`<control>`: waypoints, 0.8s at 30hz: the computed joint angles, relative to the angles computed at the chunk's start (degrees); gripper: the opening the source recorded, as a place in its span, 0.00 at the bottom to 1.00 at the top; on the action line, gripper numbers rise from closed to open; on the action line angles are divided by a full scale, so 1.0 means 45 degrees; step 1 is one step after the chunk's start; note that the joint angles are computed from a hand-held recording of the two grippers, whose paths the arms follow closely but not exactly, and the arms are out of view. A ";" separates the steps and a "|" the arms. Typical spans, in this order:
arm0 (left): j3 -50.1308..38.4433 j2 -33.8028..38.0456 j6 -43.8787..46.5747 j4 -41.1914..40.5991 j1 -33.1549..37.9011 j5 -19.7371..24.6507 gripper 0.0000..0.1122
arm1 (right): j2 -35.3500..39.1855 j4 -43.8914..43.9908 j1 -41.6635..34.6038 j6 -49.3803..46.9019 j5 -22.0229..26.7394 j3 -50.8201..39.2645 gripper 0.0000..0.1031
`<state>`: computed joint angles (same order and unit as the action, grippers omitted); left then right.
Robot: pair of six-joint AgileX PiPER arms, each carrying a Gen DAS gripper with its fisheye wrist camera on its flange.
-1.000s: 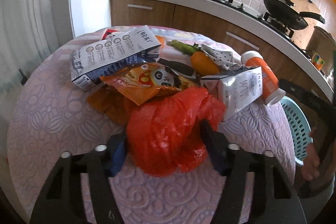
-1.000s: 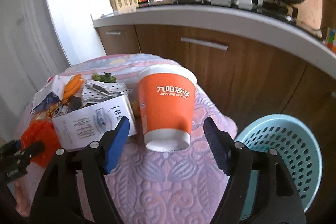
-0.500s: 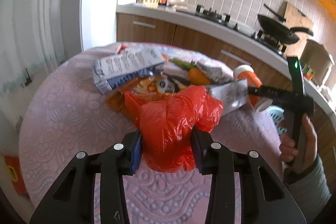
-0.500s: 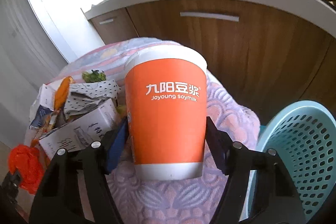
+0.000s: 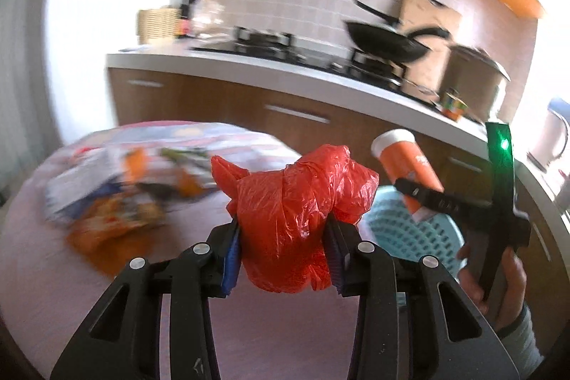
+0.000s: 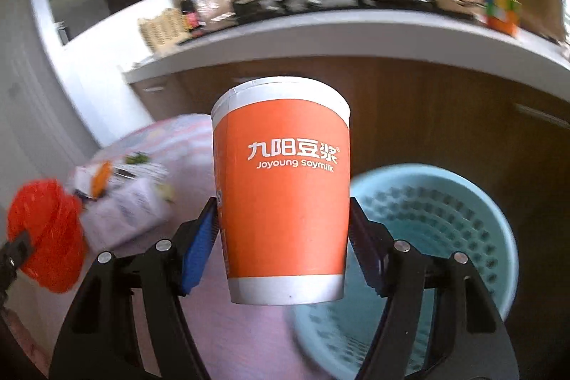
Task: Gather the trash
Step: 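Carry both items over the blue basket and open both tools to drop them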
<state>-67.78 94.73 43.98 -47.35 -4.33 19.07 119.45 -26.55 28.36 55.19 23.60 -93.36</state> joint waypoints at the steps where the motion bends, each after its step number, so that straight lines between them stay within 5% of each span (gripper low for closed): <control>1: -0.0372 0.0337 -0.0506 0.0475 -0.0358 0.0056 0.33 | 0.0020 0.0056 -0.0173 0.0042 -0.0082 0.0222 0.64; 6: -0.2786 0.2690 -0.3799 0.3736 -0.2384 0.0594 0.33 | -0.0189 0.0898 -0.1164 -0.0019 -0.0150 0.1933 0.64; 14: -0.6395 0.6106 -0.6621 0.6171 -0.3834 0.2468 0.33 | 0.0056 0.1589 -0.1933 -0.0384 0.0163 0.2866 0.65; 24: -0.6597 0.6362 -0.7230 0.6812 -0.3967 0.2514 0.57 | 0.0021 0.2364 -0.2443 -0.0951 -0.0109 0.3339 0.67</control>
